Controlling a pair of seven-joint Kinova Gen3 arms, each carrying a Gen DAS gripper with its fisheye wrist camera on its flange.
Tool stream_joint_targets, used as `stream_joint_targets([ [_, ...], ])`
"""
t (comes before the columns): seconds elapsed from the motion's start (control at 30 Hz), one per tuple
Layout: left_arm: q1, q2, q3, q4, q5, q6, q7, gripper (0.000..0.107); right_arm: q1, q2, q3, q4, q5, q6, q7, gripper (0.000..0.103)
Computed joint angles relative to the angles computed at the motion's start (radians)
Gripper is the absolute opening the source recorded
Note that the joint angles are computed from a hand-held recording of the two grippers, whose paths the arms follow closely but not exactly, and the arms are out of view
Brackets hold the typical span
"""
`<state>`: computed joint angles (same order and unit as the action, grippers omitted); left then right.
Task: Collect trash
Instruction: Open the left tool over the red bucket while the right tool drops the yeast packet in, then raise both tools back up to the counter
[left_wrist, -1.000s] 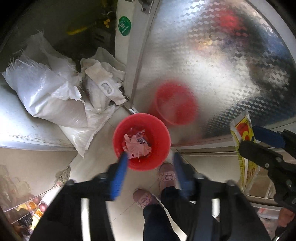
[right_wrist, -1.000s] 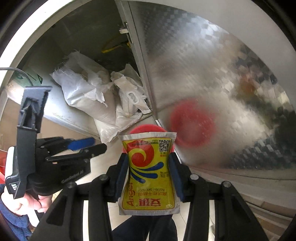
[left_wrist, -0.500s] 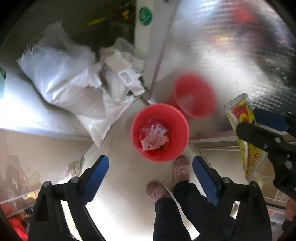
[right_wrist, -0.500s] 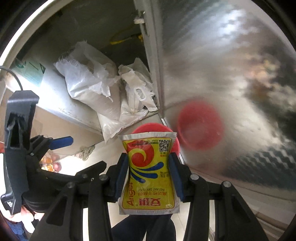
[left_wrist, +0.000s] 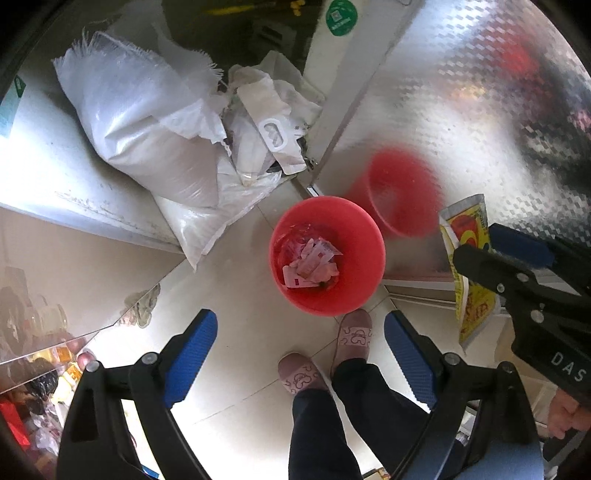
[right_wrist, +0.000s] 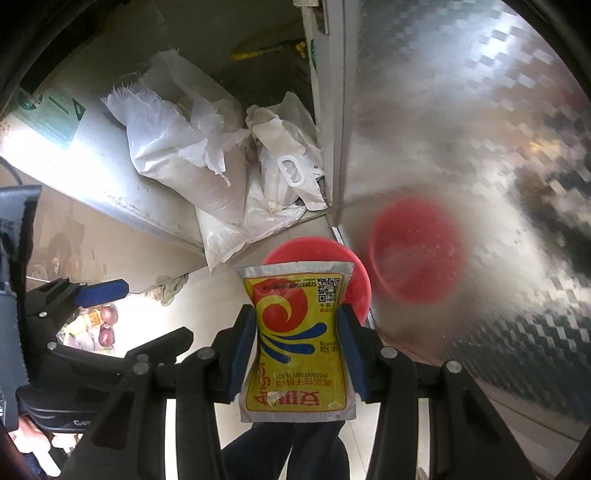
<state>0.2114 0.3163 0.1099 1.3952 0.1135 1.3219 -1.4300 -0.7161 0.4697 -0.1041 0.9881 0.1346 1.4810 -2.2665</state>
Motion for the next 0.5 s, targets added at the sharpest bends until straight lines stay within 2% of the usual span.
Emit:
stream_joint_targets([
  [0.17,0.007,0.001,-0.004,-0.007,-0.015,0.01,0.014,0.091,0.008,-0.002,-0.005,0.013,-0.006,-0.015,0.022,0.046],
  [0.23,0.01,-0.001,-0.006,-0.01,-0.025,0.013,0.021,0.091,-0.004,0.001,-0.002,0.007,0.014,-0.008,0.035,0.05],
  [0.3,0.014,-0.008,-0.008,-0.017,-0.041,0.026,0.032,0.091,-0.011,-0.009,-0.001,0.012,0.026,-0.016,0.042,0.071],
  [0.37,0.011,-0.021,-0.009,-0.025,-0.041,0.038,0.039,0.091,-0.011,-0.02,-0.001,0.01,0.025,-0.014,0.039,0.081],
  [0.5,0.005,-0.062,-0.011,-0.066,-0.055,0.101,0.049,0.091,-0.018,-0.017,-0.005,-0.06,0.016,0.047,0.046,0.082],
])
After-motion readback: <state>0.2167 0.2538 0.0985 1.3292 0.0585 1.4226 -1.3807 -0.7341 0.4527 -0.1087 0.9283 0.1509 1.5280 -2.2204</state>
